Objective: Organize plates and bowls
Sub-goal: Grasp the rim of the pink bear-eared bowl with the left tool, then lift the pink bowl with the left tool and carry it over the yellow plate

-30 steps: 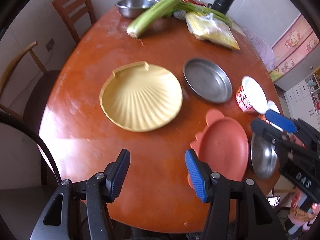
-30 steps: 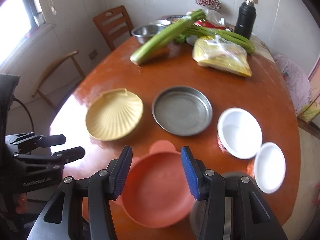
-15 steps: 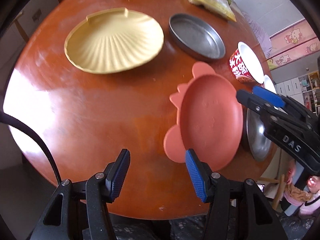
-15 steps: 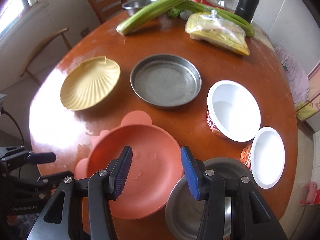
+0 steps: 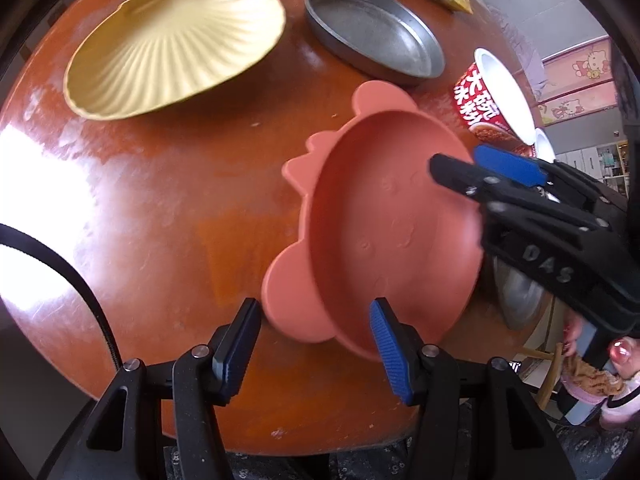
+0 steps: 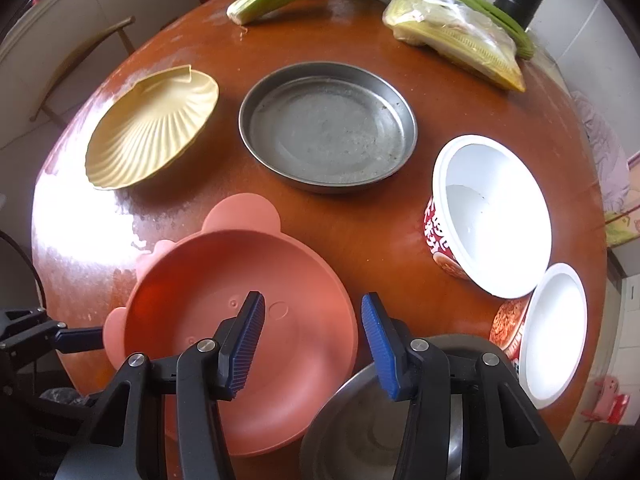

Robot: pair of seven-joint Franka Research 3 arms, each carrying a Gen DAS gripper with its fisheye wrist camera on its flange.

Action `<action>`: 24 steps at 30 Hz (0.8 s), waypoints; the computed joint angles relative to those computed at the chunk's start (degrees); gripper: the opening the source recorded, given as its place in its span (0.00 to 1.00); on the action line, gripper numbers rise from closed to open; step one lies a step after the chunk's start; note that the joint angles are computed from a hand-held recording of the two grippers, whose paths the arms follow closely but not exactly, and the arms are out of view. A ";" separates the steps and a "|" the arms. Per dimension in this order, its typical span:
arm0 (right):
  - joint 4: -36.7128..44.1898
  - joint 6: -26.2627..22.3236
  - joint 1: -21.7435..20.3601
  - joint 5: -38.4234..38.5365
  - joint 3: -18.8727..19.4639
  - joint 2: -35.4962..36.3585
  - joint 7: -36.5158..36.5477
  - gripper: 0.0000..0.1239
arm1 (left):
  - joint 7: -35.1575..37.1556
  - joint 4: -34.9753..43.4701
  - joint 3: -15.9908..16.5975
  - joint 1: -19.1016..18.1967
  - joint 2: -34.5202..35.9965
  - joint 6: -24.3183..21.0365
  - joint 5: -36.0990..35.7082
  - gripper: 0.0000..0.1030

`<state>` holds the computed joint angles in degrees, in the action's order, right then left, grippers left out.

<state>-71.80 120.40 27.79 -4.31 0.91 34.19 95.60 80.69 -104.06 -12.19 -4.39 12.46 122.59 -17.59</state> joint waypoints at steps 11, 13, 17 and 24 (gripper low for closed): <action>3.39 -2.40 -1.13 2.37 0.38 2.45 -1.14 0.41 | -2.77 3.90 0.04 0.44 3.42 0.89 1.17 0.40; 3.45 -2.34 -1.28 3.04 0.52 2.31 -1.09 0.41 | -3.28 3.88 0.06 0.75 3.27 1.56 1.09 0.40; 4.39 -2.00 -1.10 3.80 0.80 2.20 -1.05 0.41 | -5.00 4.69 0.52 0.71 3.00 2.26 3.36 0.40; 10.49 -2.17 -0.45 5.08 1.15 3.73 -0.46 0.41 | -5.92 5.19 1.49 2.23 1.31 2.57 4.77 0.40</action>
